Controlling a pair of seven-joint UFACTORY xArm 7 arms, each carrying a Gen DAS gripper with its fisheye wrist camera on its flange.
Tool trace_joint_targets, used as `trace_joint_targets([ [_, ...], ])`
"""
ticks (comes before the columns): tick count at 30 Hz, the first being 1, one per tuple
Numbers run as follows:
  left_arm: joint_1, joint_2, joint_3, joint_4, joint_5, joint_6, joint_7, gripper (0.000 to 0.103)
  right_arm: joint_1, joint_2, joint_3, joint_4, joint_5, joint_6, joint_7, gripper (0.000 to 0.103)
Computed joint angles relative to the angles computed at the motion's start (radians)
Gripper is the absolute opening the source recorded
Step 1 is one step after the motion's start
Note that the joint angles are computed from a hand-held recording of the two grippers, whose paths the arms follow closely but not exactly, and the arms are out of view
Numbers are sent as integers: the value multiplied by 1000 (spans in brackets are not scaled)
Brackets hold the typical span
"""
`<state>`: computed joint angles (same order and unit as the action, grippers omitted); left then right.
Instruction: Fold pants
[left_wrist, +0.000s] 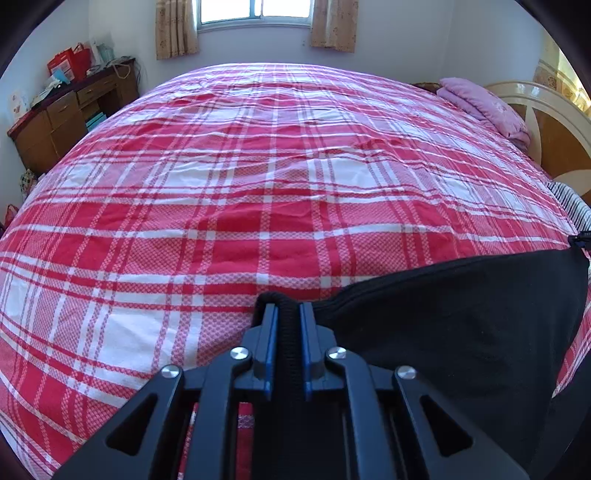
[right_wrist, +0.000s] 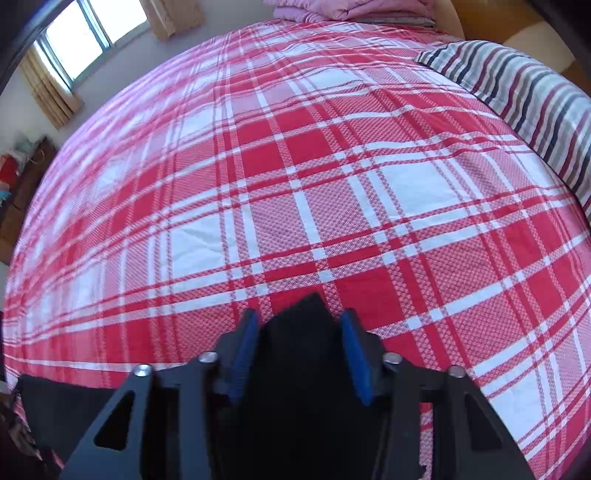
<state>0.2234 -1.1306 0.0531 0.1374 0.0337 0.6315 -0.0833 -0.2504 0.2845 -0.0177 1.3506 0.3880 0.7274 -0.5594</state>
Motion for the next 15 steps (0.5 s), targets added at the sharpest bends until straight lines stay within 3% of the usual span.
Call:
trace_joint_targets([
  [5, -9, -80, 50, -27, -38, -22, 15, 8, -24, -88, 13, -73, 95, -23, -120, 12],
  [8, -1, -178, 81, -46, -75, -17, 23, 8, -51, -204, -3, -148, 281, -12, -296, 12],
  [10, 6, -265, 98, -57, -95, 13, 33, 8, -62, -297, -45, -198, 392, 36, -403, 12],
  [15, 37, -528, 156, -89, -140, 136, 67, 8, -53, -529, -194, -334, 521, 174, -568, 11],
])
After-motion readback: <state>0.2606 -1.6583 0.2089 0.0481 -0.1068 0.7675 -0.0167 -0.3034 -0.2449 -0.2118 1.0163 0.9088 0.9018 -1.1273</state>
